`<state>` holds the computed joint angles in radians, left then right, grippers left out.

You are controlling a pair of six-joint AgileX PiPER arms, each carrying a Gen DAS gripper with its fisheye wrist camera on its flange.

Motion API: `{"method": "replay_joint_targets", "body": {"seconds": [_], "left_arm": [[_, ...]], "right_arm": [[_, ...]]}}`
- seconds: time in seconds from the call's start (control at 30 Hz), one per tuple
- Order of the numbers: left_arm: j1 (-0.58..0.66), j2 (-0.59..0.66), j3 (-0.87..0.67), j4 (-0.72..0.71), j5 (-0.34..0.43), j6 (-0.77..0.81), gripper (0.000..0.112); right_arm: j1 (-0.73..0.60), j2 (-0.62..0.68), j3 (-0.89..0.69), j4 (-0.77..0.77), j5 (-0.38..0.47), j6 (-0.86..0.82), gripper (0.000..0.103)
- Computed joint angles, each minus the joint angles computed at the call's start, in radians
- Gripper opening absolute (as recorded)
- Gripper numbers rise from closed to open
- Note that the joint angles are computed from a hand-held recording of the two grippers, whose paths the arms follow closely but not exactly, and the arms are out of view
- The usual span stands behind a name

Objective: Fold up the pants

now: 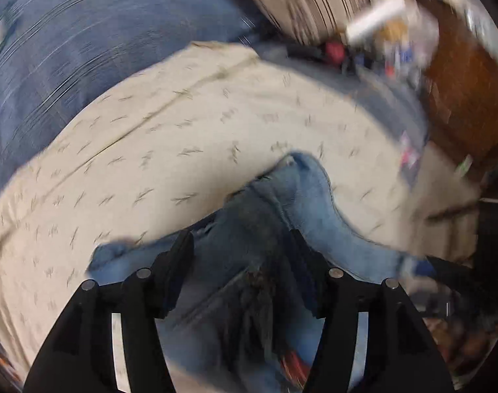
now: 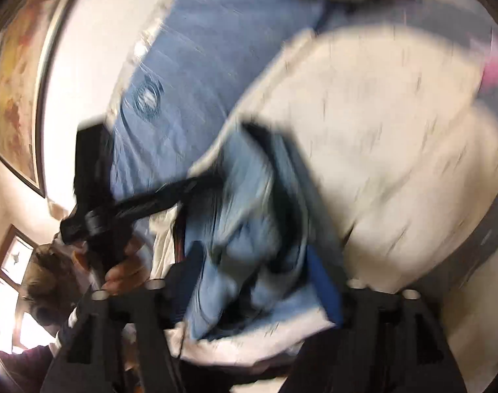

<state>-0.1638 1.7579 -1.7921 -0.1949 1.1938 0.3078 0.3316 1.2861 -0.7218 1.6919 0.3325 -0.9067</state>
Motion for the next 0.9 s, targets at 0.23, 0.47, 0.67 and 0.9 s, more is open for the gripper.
{"method": "replay_joint_targets", "body": {"seconds": [0.23, 0.47, 0.67, 0.9], "left_arm": [[0.301, -0.076, 0.179, -0.168, -0.042, -0.130, 0.085], [0.286, -0.059, 0.230, -0.222, -0.057, -0.193, 0.077], [0.154, 0.033, 0.213, 0.013, -0.182, -0.378, 0.101], [0.351, -0.087, 0.261, -0.234, -0.018, -0.253, 0.088]], "right_arm": [[-0.071, 0.341, -0.440, -0.408, 0.151, 0.293, 0.086], [0.064, 0.489, -0.752, -1.055, 0.191, 0.709, 0.018], [0.029, 0.557, -0.751, -1.260, 0.208, 0.880, 0.031], [-0.020, 0.254, -0.496, -0.833, 0.210, 0.461, 0.040]]}}
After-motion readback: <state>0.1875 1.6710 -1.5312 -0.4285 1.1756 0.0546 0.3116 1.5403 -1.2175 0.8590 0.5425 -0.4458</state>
